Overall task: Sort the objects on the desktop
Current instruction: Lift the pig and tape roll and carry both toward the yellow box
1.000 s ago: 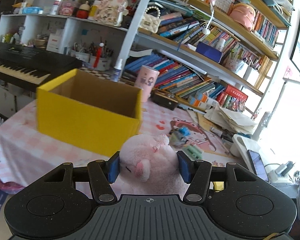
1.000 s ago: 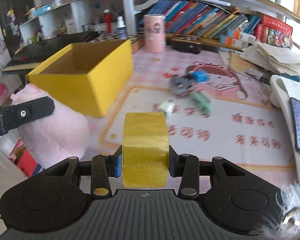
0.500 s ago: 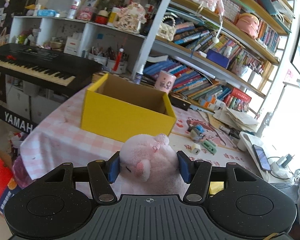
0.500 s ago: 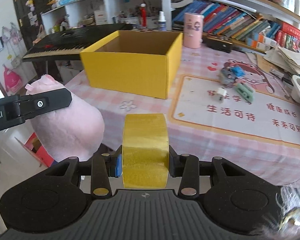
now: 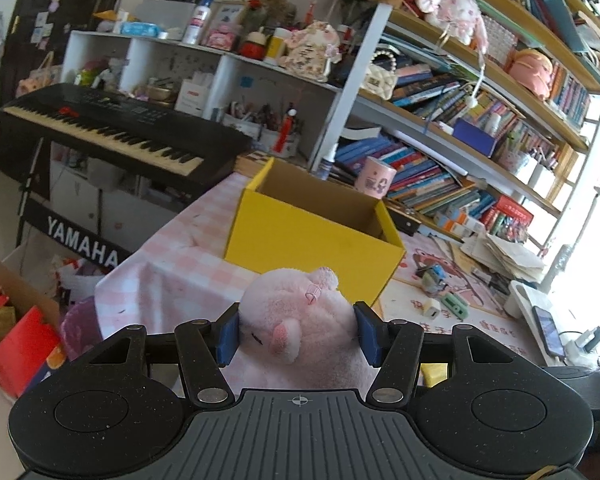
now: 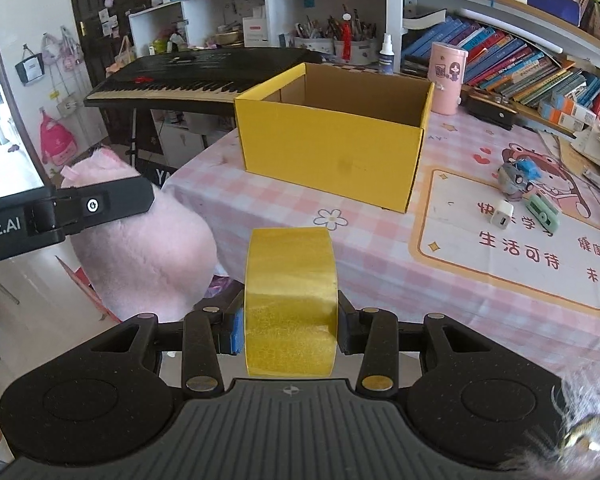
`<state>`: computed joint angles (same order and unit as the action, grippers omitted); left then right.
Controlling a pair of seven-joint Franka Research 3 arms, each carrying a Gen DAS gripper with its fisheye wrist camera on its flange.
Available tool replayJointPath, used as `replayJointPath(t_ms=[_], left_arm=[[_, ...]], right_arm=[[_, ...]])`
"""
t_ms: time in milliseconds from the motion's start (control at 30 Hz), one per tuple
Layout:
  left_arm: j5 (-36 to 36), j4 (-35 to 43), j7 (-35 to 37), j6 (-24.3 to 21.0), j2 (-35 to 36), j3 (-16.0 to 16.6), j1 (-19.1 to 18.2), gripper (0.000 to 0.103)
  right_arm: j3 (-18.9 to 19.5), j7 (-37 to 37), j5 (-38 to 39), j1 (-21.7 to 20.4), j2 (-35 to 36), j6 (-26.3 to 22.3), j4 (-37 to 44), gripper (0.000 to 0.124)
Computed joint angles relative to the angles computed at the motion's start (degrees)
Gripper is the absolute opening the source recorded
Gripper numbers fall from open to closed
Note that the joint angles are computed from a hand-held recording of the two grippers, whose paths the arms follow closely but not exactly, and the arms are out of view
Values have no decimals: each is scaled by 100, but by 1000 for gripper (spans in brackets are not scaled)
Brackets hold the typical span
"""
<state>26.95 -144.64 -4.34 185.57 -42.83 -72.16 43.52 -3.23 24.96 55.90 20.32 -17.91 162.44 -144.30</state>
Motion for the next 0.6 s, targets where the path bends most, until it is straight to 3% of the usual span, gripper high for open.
replayJointPath(t_ms=[600], left_arm=[[32, -56, 42, -25, 45, 63, -122, 57]], right_arm=[[3, 578, -341, -30, -93, -11, -116, 39]])
